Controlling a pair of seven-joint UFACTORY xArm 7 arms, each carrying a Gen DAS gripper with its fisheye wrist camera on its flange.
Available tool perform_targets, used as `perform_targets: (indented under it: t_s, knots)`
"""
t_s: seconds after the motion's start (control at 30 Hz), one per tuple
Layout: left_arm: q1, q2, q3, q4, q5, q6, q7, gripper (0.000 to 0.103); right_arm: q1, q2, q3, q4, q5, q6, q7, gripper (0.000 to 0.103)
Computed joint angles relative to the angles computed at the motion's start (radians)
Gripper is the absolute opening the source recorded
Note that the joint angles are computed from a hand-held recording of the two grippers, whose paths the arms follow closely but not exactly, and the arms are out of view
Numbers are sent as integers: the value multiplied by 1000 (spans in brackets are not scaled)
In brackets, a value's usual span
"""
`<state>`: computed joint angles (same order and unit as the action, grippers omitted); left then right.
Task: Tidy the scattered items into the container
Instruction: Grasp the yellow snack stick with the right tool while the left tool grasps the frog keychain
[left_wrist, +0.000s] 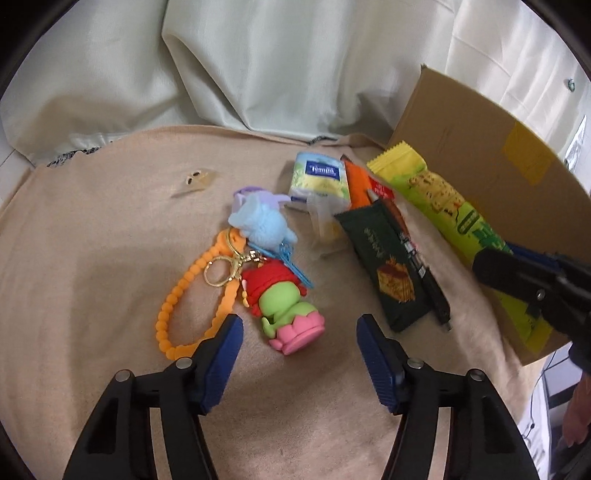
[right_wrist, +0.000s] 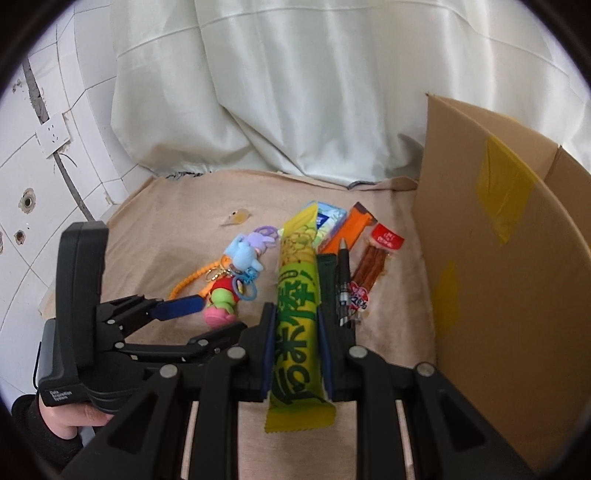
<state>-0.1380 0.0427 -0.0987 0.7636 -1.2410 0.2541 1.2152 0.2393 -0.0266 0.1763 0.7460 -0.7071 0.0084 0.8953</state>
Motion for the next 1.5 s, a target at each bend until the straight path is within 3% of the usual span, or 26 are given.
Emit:
perform_targets:
  t_s: [0.1,0.2,0.3,0.47,0.73,0.77,0.9,0.97,1.0,1.07,1.17,1.33,1.4,1.5]
  knots:
    - [-11,3,-8,-4,16,-46,-9,62,2,6,-5,-4,20,-12,-20,25]
    - [-27,10,-21,-13,73,-124,-42,42,9,10,-10,-8,54,-21,-49,25]
    - [-21,10,-29,-14,77,-135,-25,41,15,8,-12,-14,96,-24,-89,25]
    - [3,6,-17,0,23,-74,17,40,11,10,-10,-16,98,-26,-84,25]
    - [2,-104,33,-46,-17,-106,60,40,19,11,-7,-4,66,-40,-60,25]
    - [2,-123,46,-54,-1,-104,48,29,16,10,-4,1,37,-43,-35,25]
    - [-10,-197,101,-88,47,-126,18,29,2,9,14,28,-103,-55,98,25]
    - [-5,-213,126,-101,118,-105,-35,29,12,15,16,39,-115,-50,108,25]
    - [-4,-212,136,-106,152,-100,-59,29,24,18,14,39,-71,-46,65,25]
    - [-26,-200,157,-118,140,-130,-41,29,38,21,9,44,-90,-44,85,25]
    - [-38,-169,185,-118,62,-108,11,29,50,21,-1,40,-109,-49,107,25]
    - [-14,-126,158,-106,-146,-130,179,30,65,20,-3,25,-61,-41,71,25]
    - [6,-111,137,-101,-194,-139,216,30,63,20,-5,27,-90,-38,100,25]
    - [34,-78,110,-99,-134,-149,143,30,67,19,-5,22,-41,-35,57,25]
